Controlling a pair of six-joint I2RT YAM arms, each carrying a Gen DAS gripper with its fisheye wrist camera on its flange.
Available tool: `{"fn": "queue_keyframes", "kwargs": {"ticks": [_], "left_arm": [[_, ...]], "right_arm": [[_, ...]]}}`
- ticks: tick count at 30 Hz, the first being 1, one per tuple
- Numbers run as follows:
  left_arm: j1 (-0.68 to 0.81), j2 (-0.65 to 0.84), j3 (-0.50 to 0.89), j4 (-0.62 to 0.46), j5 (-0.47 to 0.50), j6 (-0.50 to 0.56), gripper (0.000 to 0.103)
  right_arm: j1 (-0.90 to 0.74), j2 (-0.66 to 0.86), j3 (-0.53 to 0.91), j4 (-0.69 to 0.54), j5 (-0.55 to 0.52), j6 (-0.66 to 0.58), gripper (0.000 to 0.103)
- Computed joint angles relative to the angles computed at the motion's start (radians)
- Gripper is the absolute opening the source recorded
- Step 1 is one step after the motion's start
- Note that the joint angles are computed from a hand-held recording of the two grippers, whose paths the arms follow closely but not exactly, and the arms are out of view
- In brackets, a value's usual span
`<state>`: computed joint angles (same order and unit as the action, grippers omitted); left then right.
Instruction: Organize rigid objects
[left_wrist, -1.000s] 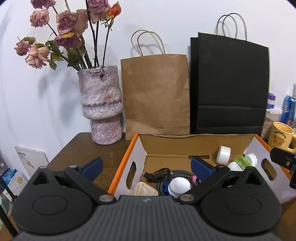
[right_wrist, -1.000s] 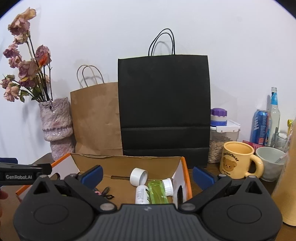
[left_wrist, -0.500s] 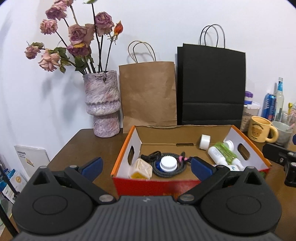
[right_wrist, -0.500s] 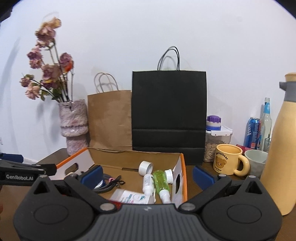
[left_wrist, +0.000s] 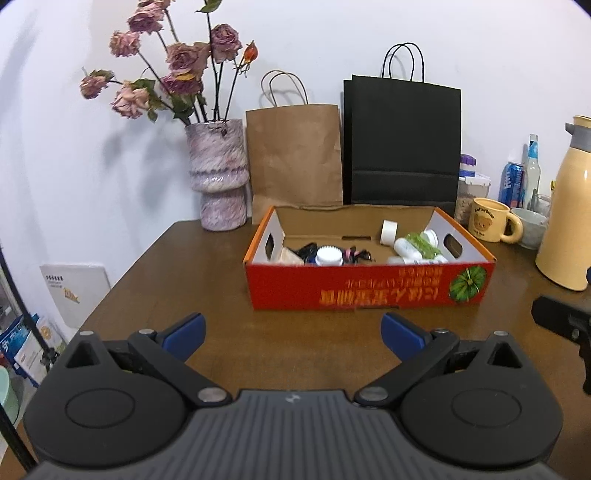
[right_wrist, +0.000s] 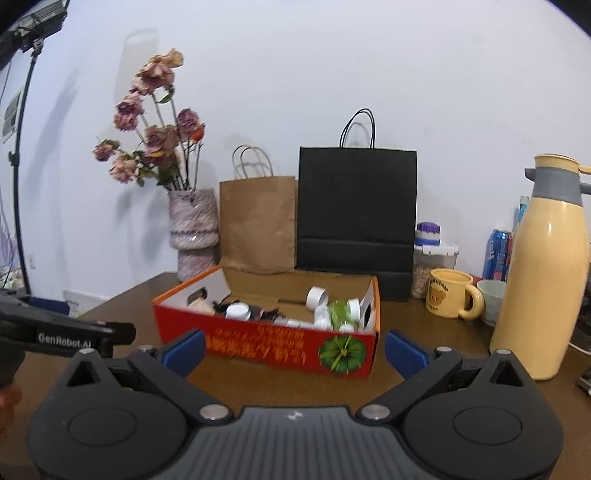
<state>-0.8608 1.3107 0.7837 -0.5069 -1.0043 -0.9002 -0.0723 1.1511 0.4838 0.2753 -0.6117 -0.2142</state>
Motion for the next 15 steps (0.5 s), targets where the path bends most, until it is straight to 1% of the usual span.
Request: {"fn": "queue_keyframes", "kwargs": {"ticks": [7,12,15], "left_arm": [[-0.169,0.033,0.024,-0.249,-0.057,-0.295,0.103],[-0.247,0.066,0.038,-0.359,-0.064,-0.445,0.103],[-0.273,0.079,0.043,-0.394,-0.060,-0.495,0.103]], "right_arm": [[-0.086,-0.138,-0.085,-0.117,-0.080,-0.058,0.103],[-0.125,-0.190,-0.110,-0.180,-0.115,-0.091,0.103],[-0.141,-0.216,-0.118,-0.206,-0.130,-0.104,0.103]]}}
